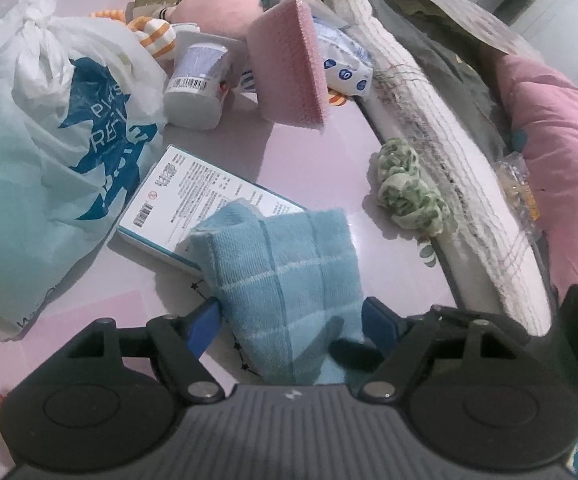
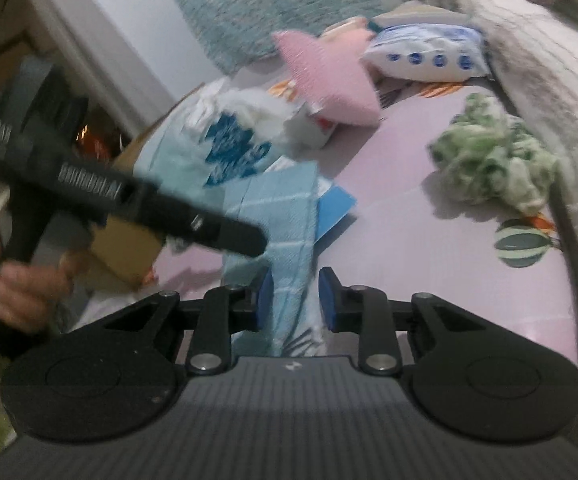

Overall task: Organize soft objects
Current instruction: 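Grasp the light blue towel with the left gripper while the right gripper releases it, then grasp the green floral scrunchie with the right gripper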

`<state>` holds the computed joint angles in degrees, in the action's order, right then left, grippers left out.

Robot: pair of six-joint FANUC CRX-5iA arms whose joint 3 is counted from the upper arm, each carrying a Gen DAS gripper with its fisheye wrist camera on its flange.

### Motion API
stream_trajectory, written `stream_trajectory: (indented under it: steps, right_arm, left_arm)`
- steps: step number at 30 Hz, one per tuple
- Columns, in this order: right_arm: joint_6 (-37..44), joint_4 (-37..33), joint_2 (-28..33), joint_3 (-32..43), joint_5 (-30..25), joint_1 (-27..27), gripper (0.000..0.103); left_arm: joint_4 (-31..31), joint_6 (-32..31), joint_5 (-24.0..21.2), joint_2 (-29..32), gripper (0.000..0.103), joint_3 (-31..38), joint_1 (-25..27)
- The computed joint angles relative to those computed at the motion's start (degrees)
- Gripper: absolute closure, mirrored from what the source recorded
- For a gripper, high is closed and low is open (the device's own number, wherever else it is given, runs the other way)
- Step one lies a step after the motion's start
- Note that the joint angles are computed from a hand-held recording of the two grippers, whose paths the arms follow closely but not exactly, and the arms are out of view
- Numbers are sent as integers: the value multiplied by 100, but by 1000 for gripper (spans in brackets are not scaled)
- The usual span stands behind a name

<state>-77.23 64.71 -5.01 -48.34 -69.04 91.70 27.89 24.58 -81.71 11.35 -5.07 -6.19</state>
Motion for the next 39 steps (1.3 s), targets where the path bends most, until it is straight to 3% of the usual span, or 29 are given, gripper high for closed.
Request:
stream_trajectory:
  steps: [6, 9, 11, 13, 16, 20, 23, 27, 31, 33, 35, 39]
  right_arm:
    - [332, 275, 179, 95, 294, -213, 78]
    - [536, 239, 209, 151, 231, -162, 77]
    - [748, 46, 130, 181, 96, -14, 76]
    - [1059, -283, 23, 244, -208, 209, 73]
    - [1379, -817, -61, 410, -848, 552, 58]
    - [1171, -1171, -42, 557, -1767, 836, 50]
    - [956, -1445, 110, 693, -2395, 859, 43]
    - [957, -1855, 228, 825, -2787, 634, 28]
    - [1063, -2021, 120, 706, -2503, 310, 29]
    - [1240, -2022, 150, 676, -2237, 105, 35]
    - [1428, -2168, 156, 699, -1918, -91, 54]
    - [1468, -2268, 288, 802, -1798, -194, 71]
  left_arm:
    - [-370, 237, 132, 45, 25, 75, -191]
    - [-392, 259, 198, 57, 28, 36, -209]
    - [-378, 183, 264, 16, 36, -16, -207]
    - [-354, 126, 286, 10, 39, -32, -194]
    - [-305, 61, 306, 2, 46, -61, -169]
    - [-246, -9, 296, -7, 54, -93, -138]
    - [-217, -64, 290, -24, 60, -116, -119]
    - [-155, -166, 227, -21, 68, -110, -83]
    - [-45, -343, 253, -83, 72, -190, -31]
    - [-10, -420, 271, -113, 72, -222, -9]
    - [25, -494, 297, -152, 73, -261, 15]
    - [95, -606, 366, -251, 74, -350, 73]
